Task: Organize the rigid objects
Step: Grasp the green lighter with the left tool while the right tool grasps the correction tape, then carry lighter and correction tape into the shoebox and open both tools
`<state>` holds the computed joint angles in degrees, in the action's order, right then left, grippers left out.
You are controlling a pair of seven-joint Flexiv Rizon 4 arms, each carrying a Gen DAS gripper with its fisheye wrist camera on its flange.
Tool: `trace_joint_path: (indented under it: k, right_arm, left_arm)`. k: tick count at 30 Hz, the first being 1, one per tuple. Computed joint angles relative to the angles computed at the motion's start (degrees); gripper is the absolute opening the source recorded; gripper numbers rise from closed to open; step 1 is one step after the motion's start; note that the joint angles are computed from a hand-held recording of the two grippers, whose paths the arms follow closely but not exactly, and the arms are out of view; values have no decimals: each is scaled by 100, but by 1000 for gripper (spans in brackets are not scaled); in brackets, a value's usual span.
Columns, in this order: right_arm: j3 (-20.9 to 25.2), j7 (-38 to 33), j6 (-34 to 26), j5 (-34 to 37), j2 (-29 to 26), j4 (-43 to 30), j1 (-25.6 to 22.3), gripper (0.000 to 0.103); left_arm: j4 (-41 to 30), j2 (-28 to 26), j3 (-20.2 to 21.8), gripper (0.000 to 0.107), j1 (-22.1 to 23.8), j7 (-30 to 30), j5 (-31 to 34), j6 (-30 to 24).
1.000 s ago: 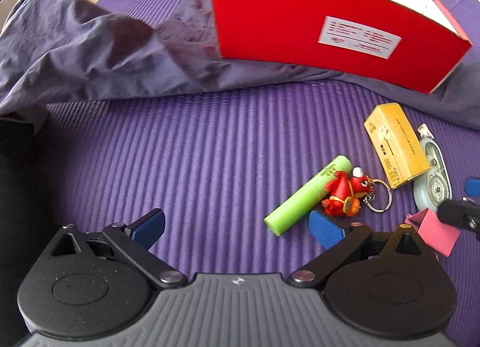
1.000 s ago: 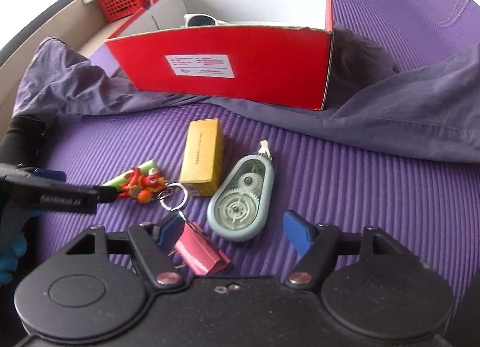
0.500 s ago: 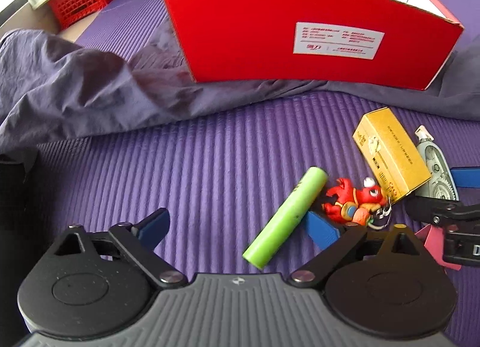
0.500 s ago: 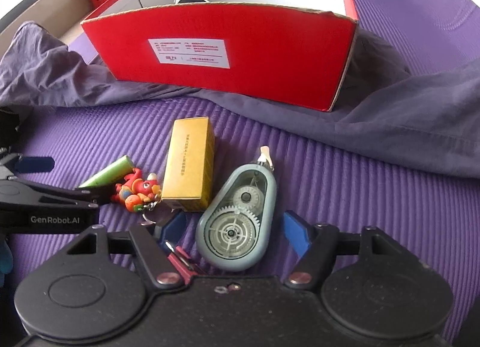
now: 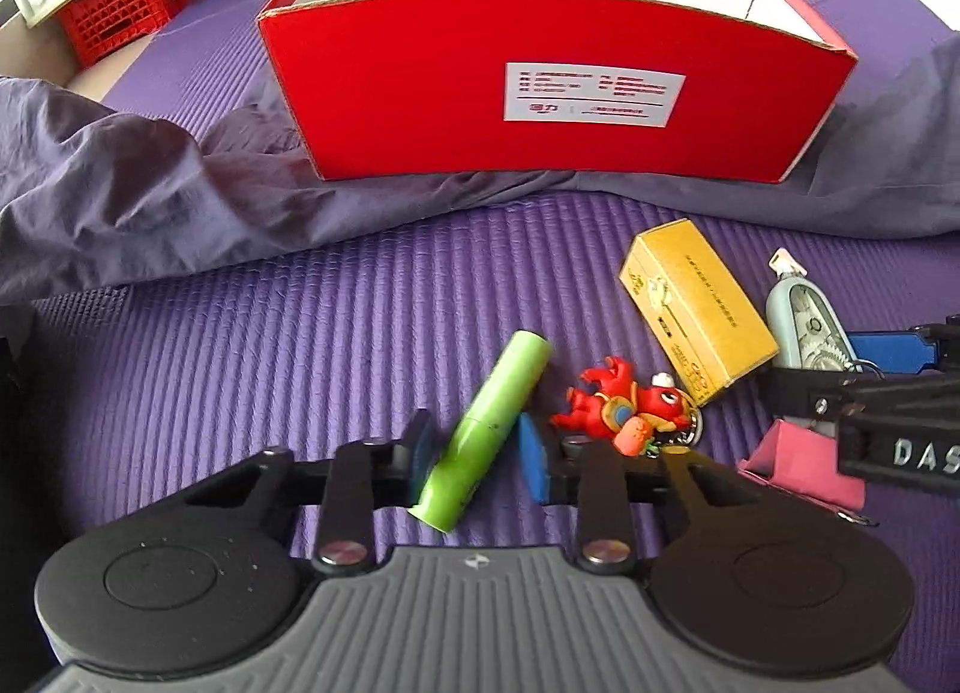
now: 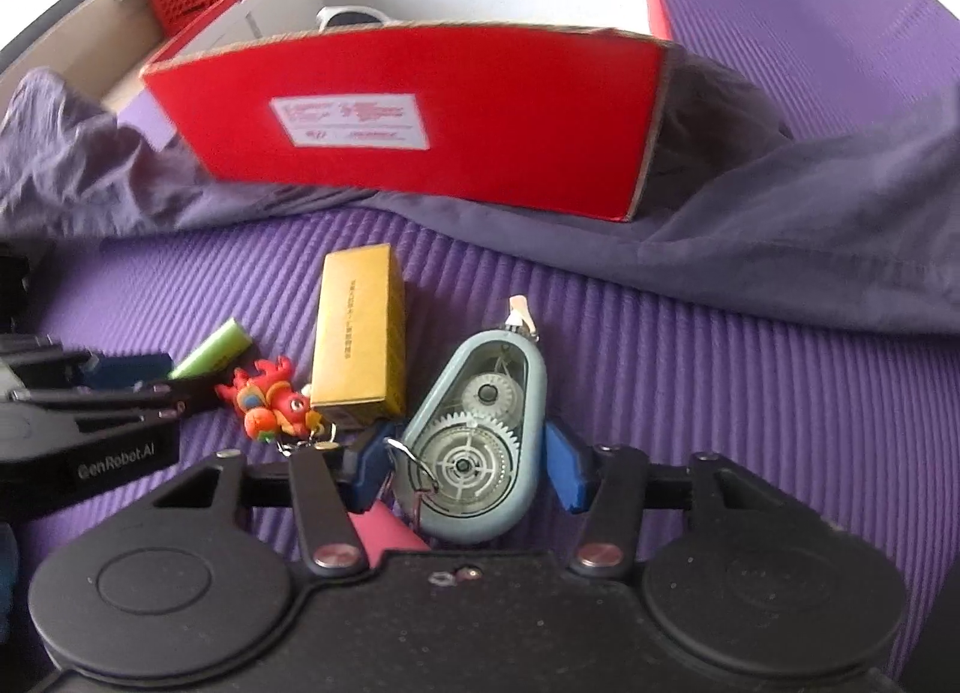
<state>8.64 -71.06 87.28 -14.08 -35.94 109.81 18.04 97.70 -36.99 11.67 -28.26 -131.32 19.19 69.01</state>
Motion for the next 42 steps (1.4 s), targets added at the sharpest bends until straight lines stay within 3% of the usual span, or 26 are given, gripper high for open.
trace_joint_path:
  k: [3,9,19,26,34,42]
  right_arm:
    - [133,19,91,126,70,75,-138,52]
    - [129,101,367,234,248,291,-182,52]
    - [683,58,844,374,612,563,-730,52]
    - [1013,-108,831,274,947,699,-994,52]
    - [882,-329,903,138,1233,634,-860,52]
    - [437,-413,928,-10,1186,209,-508,52]
  left_arm:
    - [47,50,-68,18,31,11,-51,-26]
    - [284,204,-114,17,62,-114,-169,134]
    - [600,624,-31,17,-15,-422,-79,327]
    - [738,1063,-108,17,28,-528,26,288]
    - [553,1437,-231,17,174,-705,303,116]
    - [-141,1381,-397,17,421,-542,487,-345]
